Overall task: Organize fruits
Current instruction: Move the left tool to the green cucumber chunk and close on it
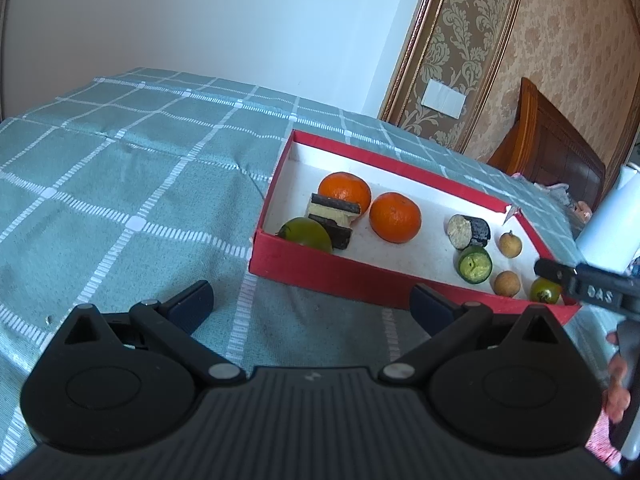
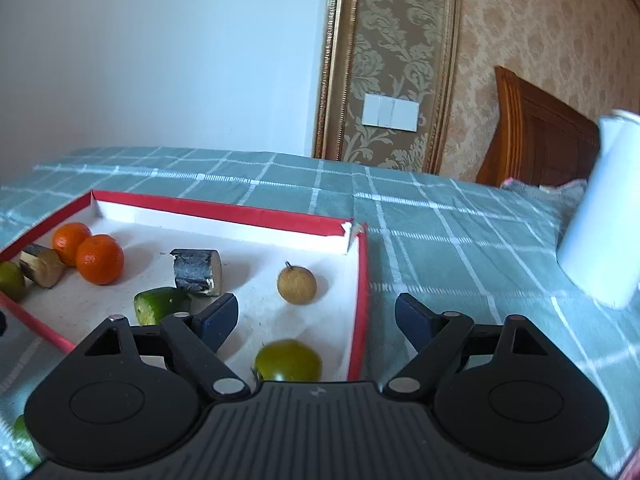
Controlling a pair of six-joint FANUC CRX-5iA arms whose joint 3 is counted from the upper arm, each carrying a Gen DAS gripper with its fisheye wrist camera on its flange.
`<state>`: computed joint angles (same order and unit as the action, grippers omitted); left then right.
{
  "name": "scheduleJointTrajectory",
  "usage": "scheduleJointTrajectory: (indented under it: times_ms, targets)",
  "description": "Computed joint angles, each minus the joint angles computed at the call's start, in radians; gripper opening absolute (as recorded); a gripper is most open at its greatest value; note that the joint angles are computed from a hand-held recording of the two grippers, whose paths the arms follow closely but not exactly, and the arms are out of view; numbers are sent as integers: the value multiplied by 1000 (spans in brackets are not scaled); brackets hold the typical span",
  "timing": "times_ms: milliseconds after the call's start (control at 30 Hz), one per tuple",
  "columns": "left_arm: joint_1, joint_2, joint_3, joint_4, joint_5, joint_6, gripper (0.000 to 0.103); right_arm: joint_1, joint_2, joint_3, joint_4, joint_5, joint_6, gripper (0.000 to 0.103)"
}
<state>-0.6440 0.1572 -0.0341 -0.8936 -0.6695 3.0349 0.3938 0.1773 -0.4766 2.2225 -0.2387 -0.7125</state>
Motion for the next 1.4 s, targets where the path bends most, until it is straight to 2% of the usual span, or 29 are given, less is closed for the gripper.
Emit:
scheduleJointTrajectory:
  times_ms: [100, 200, 333, 400, 600, 767, 867, 1000, 1033, 1100, 1133, 1233, 1300, 1400]
  targets:
    - [5, -28, -27, 35, 42, -28, 103, -36, -30, -22, 92, 32, -113, 86]
    - [-47, -43, -18, -14, 23, 31, 103, -26, -52, -58, 27, -6, -104, 90]
    - [-87, 16, 81, 73, -67, -126, 103, -74, -72, -54, 175, 26, -285, 93]
    - [-109, 57, 135, 99, -116, -187, 103, -91, -83, -55, 225, 47, -332, 93]
    - [-124, 98, 182, 145, -101, -205, 103, -66, -107, -100, 166, 11, -256, 93]
    - [-119, 115, 194, 167, -103, -194, 103, -68, -115, -110, 156, 17, -258, 93]
    - [-111, 133, 203, 199, -106, -226, 103, -63, -115, -114, 136, 5, -248, 93]
    - [-134, 162, 230, 150, -148, -209, 103, -63, -115, -115, 130, 9, -241, 93]
    - [-137, 165, 231, 142, -149, -207, 102, -61, -114, -115, 125, 8, -236, 93]
    - [-141, 172, 236, 129, -154, -216, 94, -56, -112, -115, 106, 6, -219, 93]
    - [-141, 175, 238, 131, -153, -234, 86, -55, -111, -115, 104, 7, -217, 93]
    - [-157, 185, 247, 95, -173, -237, 76, -54, -112, -117, 104, 6, -212, 93]
    - [-160, 178, 232, 80, -149, -232, 70, -51, -112, -118, 95, 6, -200, 93]
    - [-154, 166, 210, 79, -102, -240, 55, -59, -112, -112, 121, 27, -215, 93]
